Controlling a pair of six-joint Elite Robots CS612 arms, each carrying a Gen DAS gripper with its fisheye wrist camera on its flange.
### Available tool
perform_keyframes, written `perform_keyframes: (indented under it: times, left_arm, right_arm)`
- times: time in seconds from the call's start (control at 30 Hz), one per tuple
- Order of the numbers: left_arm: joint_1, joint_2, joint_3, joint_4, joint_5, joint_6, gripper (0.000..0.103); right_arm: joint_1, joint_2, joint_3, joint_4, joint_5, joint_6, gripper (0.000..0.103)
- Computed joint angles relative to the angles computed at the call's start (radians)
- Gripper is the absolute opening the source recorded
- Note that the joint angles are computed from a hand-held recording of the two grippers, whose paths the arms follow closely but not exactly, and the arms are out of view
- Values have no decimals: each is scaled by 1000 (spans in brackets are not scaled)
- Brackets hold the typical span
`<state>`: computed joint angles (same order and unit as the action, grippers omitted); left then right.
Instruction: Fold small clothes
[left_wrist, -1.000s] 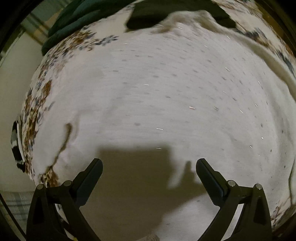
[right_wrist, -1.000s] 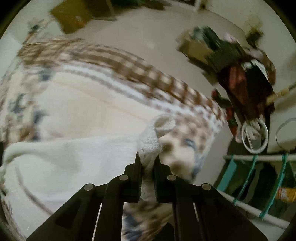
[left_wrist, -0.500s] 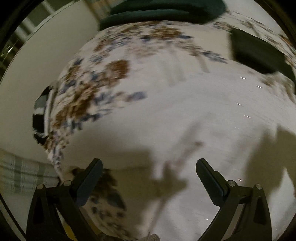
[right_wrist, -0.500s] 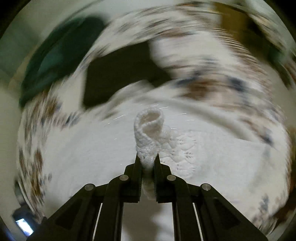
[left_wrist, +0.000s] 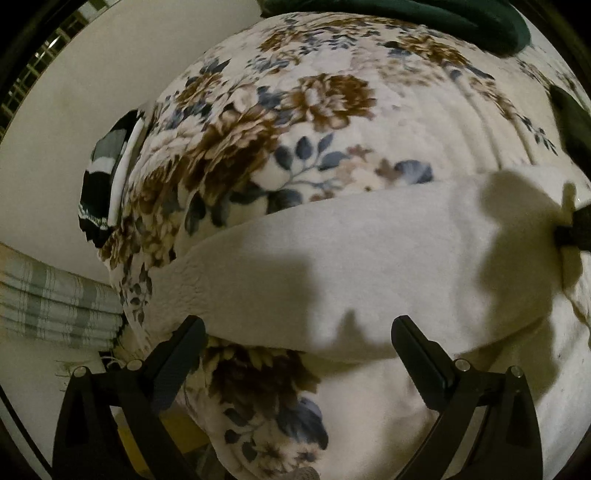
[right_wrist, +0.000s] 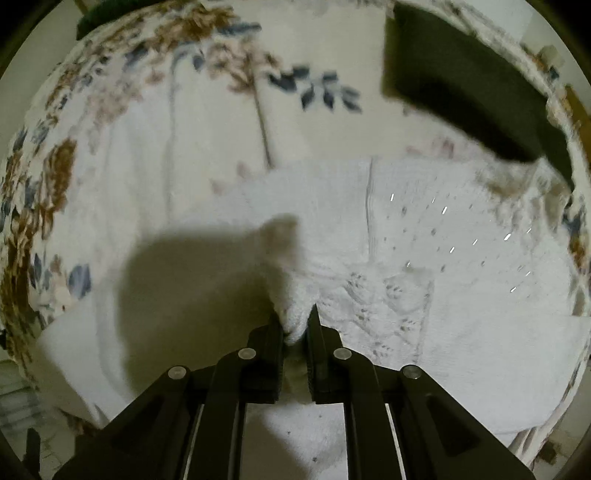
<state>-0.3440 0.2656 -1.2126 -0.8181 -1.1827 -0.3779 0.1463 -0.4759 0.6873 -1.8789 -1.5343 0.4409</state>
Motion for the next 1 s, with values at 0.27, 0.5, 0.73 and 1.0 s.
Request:
perform_keyframes:
  times: [0.27, 0.5, 0.73, 1.0]
  left_arm:
    - [71, -14, -9, 40, -142, -83, 103]
    - [161, 10, -43, 76, -284, -227, 103]
    - [258, 102, -90, -29, -567, -515, 99]
    - [249, 90, -34, -100, -381, -642, 10]
  right_arm:
    - [-84, -229, 380, -260, 111, 150, 62]
    - [-98, -327, 550, -259, 58, 248, 63]
    - [-95, -327, 581, -237, 36, 328, 63]
    - [-79, -306, 545, -196, -39, 293, 63]
